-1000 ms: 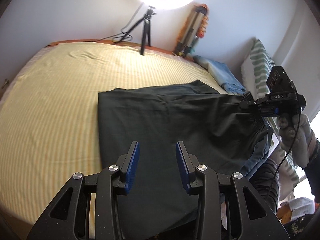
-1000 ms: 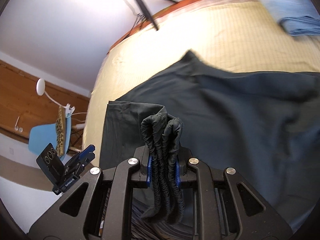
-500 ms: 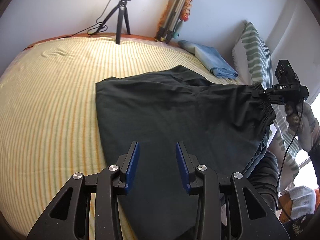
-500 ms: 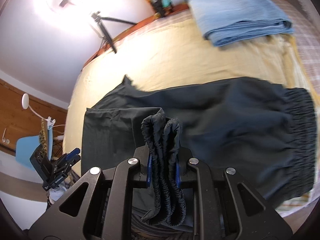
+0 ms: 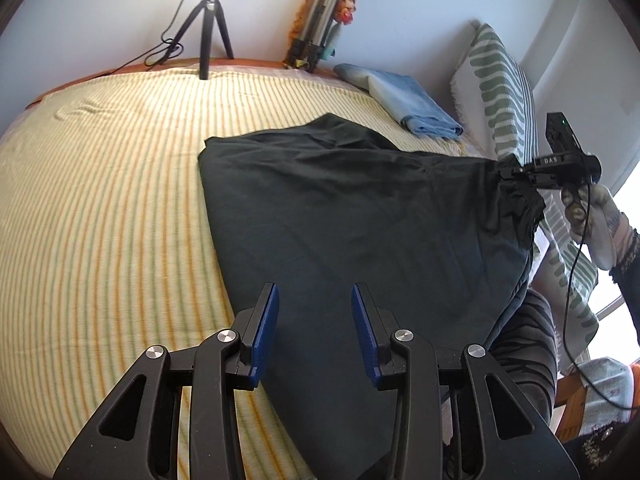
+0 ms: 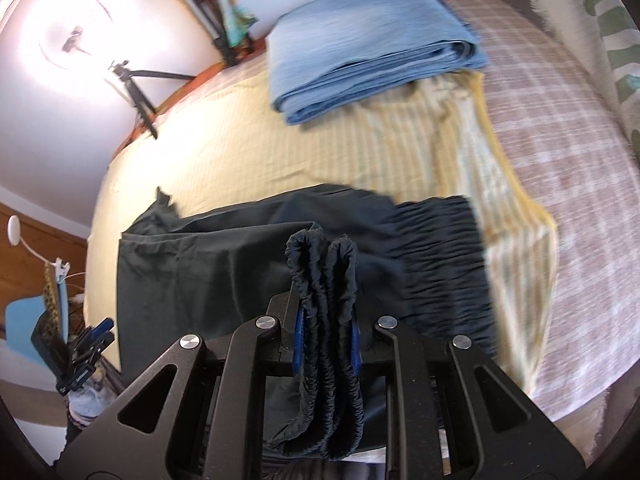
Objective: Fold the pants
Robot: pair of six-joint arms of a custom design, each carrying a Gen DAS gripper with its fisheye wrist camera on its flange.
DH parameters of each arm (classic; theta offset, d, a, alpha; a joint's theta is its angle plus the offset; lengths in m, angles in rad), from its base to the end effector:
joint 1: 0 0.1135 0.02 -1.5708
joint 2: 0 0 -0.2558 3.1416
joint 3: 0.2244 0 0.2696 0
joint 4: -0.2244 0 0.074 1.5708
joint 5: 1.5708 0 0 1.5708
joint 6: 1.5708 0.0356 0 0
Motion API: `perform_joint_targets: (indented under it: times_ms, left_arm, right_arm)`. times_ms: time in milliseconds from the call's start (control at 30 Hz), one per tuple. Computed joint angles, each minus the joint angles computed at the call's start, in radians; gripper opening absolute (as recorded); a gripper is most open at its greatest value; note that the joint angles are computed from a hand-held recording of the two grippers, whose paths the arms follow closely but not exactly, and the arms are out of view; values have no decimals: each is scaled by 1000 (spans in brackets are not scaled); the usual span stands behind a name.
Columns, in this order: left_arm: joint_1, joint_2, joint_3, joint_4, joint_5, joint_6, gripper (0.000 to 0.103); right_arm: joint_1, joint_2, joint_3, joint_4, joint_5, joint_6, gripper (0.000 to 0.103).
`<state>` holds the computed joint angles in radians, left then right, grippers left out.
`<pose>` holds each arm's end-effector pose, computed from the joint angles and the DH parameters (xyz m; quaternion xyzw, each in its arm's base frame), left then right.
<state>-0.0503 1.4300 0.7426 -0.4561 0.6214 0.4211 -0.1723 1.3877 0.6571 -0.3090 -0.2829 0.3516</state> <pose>0.2666 -0.0342 0.1527 0.2803 0.8896 -0.2564 0.2535 0.2618 -0.0355 0.1410 0.2117 0.9323 0.1588 0.2466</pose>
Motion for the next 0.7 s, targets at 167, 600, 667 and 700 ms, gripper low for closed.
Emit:
perform_joint_targets:
  times_ms: [167, 600, 667, 700]
  left_arm:
    - [-28, 6, -17, 15, -25, -15, 36]
    - [-9, -48, -69, 14, -26, -29, 43]
    - [13, -54, -78, 6, -11, -39, 46]
    - [23, -56, -82, 4, -6, -48, 48]
  right_arm:
    - [2, 36, 5, 9, 42, -22, 19]
    - [185, -334, -100, -79, 241, 22, 50]
    - [260, -331, -104, -74, 267, 62, 50]
    - [297, -323, -103, -64, 279, 81, 50]
